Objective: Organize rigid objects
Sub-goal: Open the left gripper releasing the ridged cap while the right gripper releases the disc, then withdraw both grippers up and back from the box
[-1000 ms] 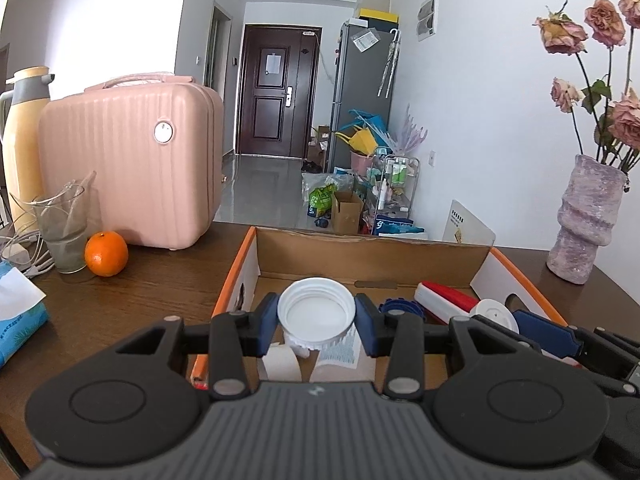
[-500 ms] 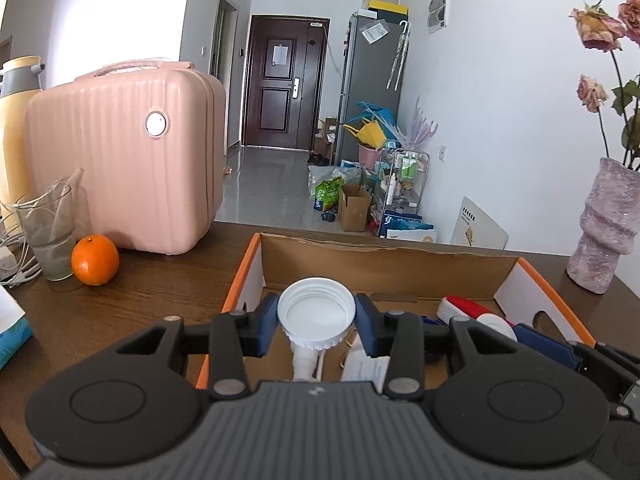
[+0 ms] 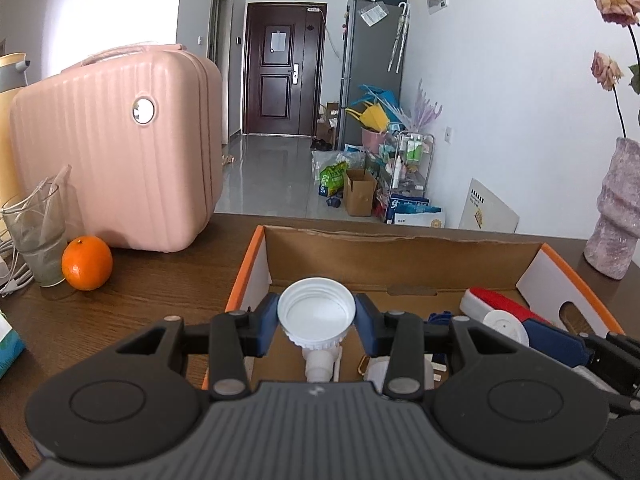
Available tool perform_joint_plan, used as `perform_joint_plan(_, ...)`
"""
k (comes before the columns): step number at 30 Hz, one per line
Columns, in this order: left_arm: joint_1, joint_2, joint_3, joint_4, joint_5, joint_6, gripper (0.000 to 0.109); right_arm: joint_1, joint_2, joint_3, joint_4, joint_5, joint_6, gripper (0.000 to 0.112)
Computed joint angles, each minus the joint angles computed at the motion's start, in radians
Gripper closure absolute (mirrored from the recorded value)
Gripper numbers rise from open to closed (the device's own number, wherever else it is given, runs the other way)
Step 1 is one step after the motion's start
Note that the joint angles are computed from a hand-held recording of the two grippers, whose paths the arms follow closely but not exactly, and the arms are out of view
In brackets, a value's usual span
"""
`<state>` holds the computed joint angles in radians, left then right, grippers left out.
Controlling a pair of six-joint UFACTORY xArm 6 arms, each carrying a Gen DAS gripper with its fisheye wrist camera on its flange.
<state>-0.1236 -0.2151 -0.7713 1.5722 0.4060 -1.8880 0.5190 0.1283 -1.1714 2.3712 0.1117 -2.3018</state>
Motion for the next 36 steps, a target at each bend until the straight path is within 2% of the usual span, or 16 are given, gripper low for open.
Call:
perform_joint_plan(5, 0.004, -0.003, 0.006, 0.002, -0.01, -0.002, 0.065, 0.004, 0.004, 0.0, -0.017, -0.011, 0.008, 0.074)
perform_joint_plan(8, 0.01, -0.005, 0.008, -0.001, -0.021, 0.002, 0.053, 0.006, 0.005, 0.002, -0.035, -0.015, 0.026, 0.073)
perform_joint_plan(12, 0.001, -0.013, 0.013, 0.021, -0.009, -0.02, 0.03, 0.003, -0.004, 0.009, -0.027, -0.012, 0.023, 0.071)
perform_joint_plan(13, 0.001, -0.019, 0.016, 0.033, -0.008, -0.034, 0.023, 0.001, -0.008, 0.012, -0.017, -0.008, 0.015, 0.065)
perform_joint_plan(14, -0.003, -0.023, 0.018, 0.037, -0.004, -0.042, 0.021, -0.002, -0.01, 0.013, -0.005, -0.006, 0.004, 0.06)
perform_joint_plan(16, -0.009, -0.03, 0.021, 0.048, 0.007, -0.057, 0.012, -0.01, -0.017, 0.015, 0.056, -0.002, -0.053, 0.036)
perform_joint_plan(18, -0.012, -0.037, 0.025, 0.055, 0.017, -0.075, 0.006, -0.019, -0.027, 0.022, 0.107, 0.009, -0.095, 0.023)
perform_joint_plan(22, -0.009, -0.042, 0.027, 0.051, 0.013, -0.078, 0.006, -0.025, -0.034, 0.027, 0.125, 0.013, -0.097, 0.011)
perform_joint_plan(32, -0.005, -0.067, 0.041, 0.034, 0.004, -0.069, 0.006, -0.022, -0.049, 0.036, 0.158, 0.008, -0.142, 0.009)
perform_joint_plan(36, -0.022, -0.117, 0.073, 0.02, 0.038, -0.06, 0.006, -0.025, -0.08, 0.059, 0.226, 0.004, -0.229, 0.009)
